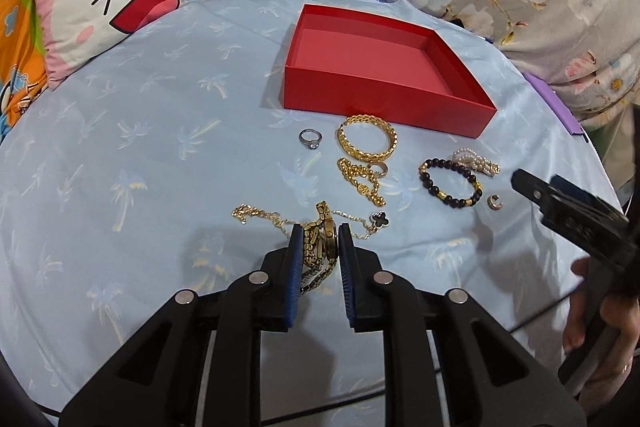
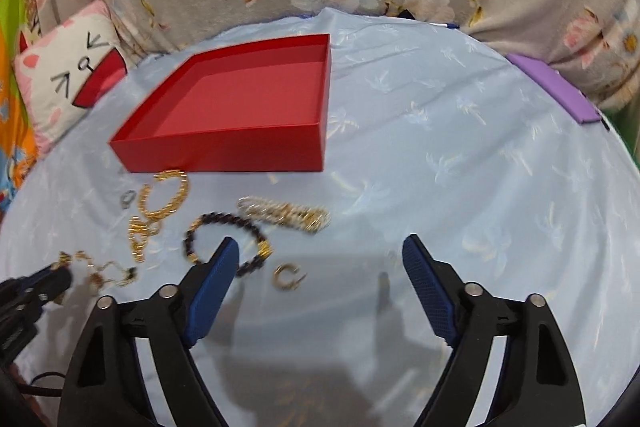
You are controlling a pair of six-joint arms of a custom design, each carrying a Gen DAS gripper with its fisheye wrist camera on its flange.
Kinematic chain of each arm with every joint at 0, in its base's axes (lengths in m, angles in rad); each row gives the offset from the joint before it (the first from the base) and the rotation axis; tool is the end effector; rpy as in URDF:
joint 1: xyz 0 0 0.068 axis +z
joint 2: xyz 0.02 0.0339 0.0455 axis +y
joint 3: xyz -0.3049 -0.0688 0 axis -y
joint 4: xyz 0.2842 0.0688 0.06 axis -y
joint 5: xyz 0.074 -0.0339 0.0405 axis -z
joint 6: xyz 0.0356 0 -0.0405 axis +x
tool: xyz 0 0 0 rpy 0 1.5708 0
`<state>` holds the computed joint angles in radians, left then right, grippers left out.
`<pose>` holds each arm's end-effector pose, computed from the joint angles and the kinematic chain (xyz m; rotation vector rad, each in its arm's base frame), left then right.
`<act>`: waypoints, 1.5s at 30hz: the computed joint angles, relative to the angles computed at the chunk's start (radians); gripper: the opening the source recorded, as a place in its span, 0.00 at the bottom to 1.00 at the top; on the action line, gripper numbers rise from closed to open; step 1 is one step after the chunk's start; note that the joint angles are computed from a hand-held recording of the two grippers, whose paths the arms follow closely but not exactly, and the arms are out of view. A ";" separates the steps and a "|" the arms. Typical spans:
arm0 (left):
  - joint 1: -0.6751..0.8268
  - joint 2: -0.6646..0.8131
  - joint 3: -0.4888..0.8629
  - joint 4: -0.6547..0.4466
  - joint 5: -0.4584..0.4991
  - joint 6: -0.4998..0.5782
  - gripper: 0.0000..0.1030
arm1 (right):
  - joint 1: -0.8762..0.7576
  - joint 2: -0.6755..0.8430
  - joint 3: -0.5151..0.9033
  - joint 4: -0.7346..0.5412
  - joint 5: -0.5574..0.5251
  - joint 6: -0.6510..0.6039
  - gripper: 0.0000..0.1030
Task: Organize jewelry
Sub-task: 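Grasp the pearl bracelet with the right gripper while the left gripper lifts the gold watch, then lower the watch and pearl bracelet into the red box, opening both grippers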
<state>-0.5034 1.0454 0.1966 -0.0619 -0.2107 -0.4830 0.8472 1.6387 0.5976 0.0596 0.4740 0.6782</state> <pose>0.1496 -0.0739 0.1177 -0.0640 2.4602 -0.1698 0.2074 0.2102 0.1149 -0.0272 2.4049 0.0841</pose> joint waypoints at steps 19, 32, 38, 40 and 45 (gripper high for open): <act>0.050 0.153 0.040 0.117 0.040 0.045 0.16 | -0.127 0.202 0.134 0.078 -0.210 -0.286 0.25; 0.070 0.057 0.077 0.036 0.115 0.080 0.16 | -0.068 0.012 0.011 0.114 -0.195 -0.168 0.14; 0.117 0.027 0.183 -0.036 0.163 0.178 0.16 | -0.084 -0.123 0.045 0.052 -0.163 -0.206 0.14; 0.143 0.059 0.235 -0.034 0.193 0.216 0.16 | -0.112 -0.117 0.095 0.036 -0.165 -0.237 0.14; 0.187 0.241 0.407 0.030 0.191 0.288 0.17 | -0.188 0.015 0.252 0.026 -0.202 -0.282 0.14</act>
